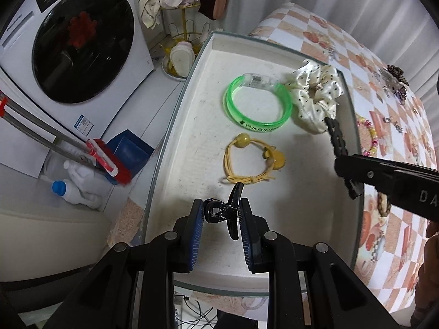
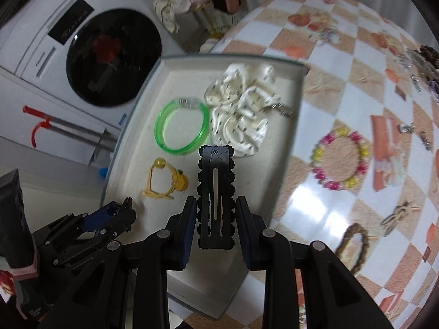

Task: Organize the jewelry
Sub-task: 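Carry the black bow clip and black scalloped clip over the white tray with both tools, then open the right tool to drop the scalloped clip while the left tool releases the bow clip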

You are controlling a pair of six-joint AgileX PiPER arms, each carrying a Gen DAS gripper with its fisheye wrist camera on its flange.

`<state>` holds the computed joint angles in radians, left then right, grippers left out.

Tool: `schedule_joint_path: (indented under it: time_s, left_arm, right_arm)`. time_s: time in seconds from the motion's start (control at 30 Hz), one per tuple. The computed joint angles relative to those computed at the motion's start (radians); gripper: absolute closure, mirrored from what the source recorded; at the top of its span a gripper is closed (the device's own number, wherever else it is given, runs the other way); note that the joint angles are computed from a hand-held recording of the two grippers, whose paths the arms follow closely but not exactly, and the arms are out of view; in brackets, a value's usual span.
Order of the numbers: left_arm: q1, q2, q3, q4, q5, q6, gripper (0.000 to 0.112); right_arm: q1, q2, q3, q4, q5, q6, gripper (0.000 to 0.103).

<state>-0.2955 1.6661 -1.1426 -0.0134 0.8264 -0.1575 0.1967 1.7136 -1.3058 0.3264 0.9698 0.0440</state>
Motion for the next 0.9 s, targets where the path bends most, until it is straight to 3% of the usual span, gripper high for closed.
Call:
schedule_joint_path:
  time_s: [0.47, 0.9]
  left_arm:
    - [-0.013, 0.061, 0.001, 0.085, -0.035, -0.065, 0.081]
    - [-0.043, 0.086, -0.028, 0.139, -0.011, -0.111, 0.081]
  right_arm:
    - [0.052, 0.157, -0.112, -0.033, 0.010, 0.057, 0.072]
    - [0.055, 0.175, -0.126, -0.022, 0.004, 0.063, 0.068]
